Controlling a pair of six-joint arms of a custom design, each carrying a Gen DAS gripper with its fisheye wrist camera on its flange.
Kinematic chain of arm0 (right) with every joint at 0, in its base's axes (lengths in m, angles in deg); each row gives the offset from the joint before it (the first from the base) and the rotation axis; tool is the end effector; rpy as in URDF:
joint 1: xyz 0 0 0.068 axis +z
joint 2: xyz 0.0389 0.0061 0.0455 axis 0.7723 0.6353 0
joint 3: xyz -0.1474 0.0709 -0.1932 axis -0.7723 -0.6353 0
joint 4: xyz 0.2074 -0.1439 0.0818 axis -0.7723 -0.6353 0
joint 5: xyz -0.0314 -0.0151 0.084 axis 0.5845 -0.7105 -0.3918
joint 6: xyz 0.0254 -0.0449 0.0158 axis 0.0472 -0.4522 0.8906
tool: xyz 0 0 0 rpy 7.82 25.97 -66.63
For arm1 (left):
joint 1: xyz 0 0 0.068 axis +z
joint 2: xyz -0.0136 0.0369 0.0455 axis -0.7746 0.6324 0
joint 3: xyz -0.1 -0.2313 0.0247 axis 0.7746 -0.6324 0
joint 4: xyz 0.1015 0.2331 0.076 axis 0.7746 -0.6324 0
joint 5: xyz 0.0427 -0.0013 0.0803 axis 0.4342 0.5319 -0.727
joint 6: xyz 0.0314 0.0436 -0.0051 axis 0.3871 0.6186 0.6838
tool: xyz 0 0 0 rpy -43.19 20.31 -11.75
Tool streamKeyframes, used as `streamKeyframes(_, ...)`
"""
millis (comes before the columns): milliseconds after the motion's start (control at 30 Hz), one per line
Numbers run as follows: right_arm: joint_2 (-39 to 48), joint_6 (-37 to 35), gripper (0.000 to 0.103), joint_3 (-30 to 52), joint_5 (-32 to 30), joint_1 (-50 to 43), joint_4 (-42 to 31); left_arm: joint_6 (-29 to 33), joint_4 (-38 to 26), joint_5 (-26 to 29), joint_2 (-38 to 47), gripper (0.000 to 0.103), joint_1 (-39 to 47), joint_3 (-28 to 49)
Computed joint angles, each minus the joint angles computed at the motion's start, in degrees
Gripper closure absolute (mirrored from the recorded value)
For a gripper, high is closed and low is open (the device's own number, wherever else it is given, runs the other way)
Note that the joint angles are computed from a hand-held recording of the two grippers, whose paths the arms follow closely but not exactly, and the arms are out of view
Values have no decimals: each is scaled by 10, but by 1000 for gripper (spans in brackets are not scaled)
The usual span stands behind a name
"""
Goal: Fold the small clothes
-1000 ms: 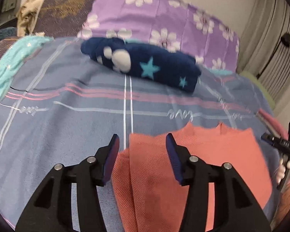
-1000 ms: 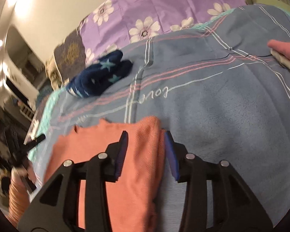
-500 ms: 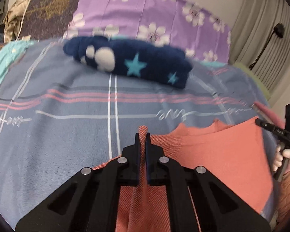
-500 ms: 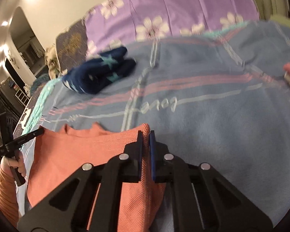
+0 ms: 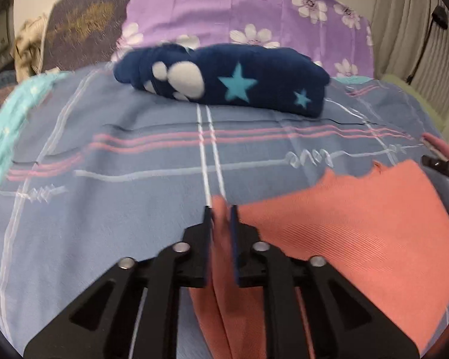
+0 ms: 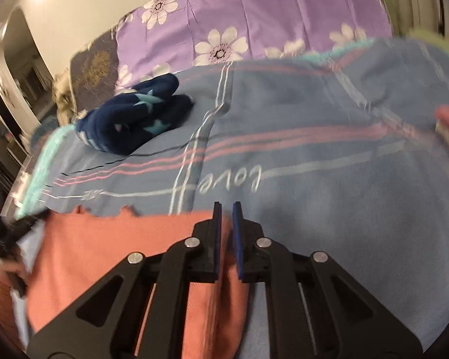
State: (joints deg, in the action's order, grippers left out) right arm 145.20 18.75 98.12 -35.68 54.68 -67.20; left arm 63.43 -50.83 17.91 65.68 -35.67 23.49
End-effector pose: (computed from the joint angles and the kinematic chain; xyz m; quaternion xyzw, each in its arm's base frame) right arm 0.3277 0.0365 0.1558 -0.0689 0.9155 0.1954 0.3448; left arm 0.2391 0.0564 0.1536 -0.0299 0.9332 -0.0367 0.3561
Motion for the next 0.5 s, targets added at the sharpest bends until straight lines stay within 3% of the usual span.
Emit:
streamKeyframes(33, -21, -12, 92, -18, 7, -1, -2, 1, -6, 1, -22, 77, 5, -9)
streamKeyframes(100, -66, -29, 92, -48, 0, -4, -14, -2, -40, 19, -90, 75, 19, -25)
streamKeyframes(200, -157, -36, 90, -103, -46, 0, -43, -2, -118, 89, -214, 68, 29, -48)
streamKeyframes(267, -210, -48, 86, -146, -49, 25, -53, 7, -180, 98, -296, 64, -5, -73)
streamKeyframes(333, -247, -64, 76, -187, -13, 61, -64, 6, -214, 70, -325, 63, -58, -99)
streamKeyframes(367, -250, -65, 72, -205, 35, 86, -65, -6, -223, 10, -324, 63, -118, -123)
streamKeyframes(433, -249, -62, 74, -251, 123, 118, -33, -23, -216, -67, -375, 62, -182, -180)
streamKeyframes(500, -294, -58, 74, -291, 135, 120, -18, -36, -254, -76, -450, 62, -190, -198)
